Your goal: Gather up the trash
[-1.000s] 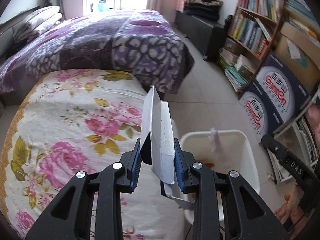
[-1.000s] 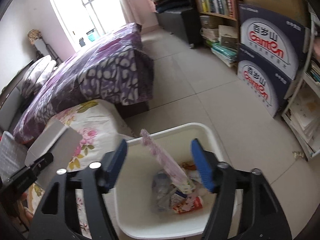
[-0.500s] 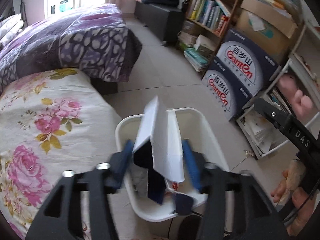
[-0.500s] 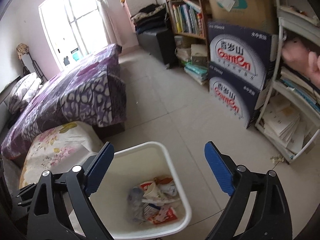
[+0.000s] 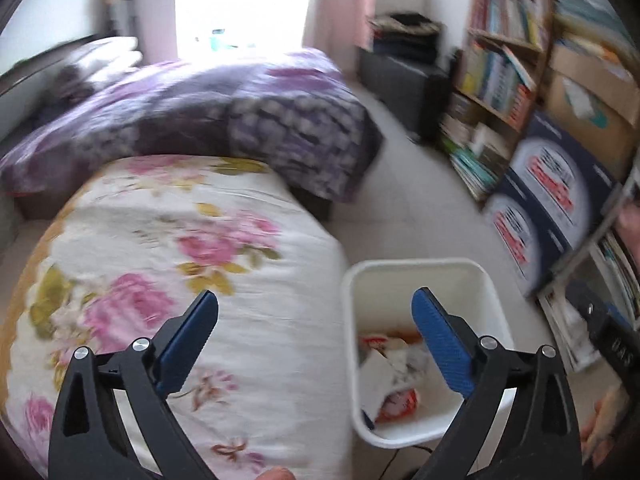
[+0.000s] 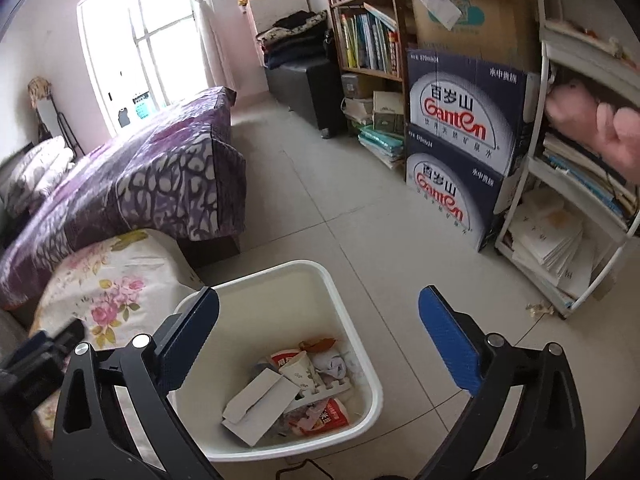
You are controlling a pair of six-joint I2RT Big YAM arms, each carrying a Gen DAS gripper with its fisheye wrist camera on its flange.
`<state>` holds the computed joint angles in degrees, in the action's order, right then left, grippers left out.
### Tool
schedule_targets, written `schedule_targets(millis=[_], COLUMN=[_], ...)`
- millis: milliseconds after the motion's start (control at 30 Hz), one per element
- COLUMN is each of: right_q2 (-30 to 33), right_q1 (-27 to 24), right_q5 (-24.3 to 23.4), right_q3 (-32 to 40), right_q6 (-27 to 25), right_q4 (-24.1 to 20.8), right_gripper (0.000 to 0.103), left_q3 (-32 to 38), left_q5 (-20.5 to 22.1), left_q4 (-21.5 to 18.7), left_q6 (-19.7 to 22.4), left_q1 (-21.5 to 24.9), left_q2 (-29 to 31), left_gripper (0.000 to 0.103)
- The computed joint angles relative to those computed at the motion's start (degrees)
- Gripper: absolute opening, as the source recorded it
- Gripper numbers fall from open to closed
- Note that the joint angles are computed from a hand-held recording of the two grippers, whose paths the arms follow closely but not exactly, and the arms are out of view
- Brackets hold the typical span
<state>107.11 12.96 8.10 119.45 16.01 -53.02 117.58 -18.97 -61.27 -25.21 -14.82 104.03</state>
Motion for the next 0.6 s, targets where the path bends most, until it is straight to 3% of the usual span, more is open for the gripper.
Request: schedule_targets(millis=[100, 200, 433, 600], right_q2=[0.8, 1.2, 0.6, 1.4], right_q1=[1.1, 2.0, 5.1, 7.1], right_q5=[-0.4, -0.4, 1.4, 3.6], right_q3=[0.8, 1.1, -1.2, -0.4], right_q6=[1.1, 1.2, -1.1, -3.7], right_q4=[-1.9, -2.7, 1.7, 2.1], right_gripper=[0.096, 0.096, 0.096, 0.096], left_q3=[-5.0, -7.0, -11.0, -11.8], left_q5=[-2.7, -4.6, -6.3, -7.3], left_q4=[2.6, 1.6, 1.3, 1.5], left_q6=[-2.6, -3.4, -2.8, -2.5], left_q1=[0.7, 1.1, 2.6, 2.9], left_q2=[-3.3, -4.5, -6.4, -7.5], left_gripper=[0.095, 0.095, 0.095, 0.095])
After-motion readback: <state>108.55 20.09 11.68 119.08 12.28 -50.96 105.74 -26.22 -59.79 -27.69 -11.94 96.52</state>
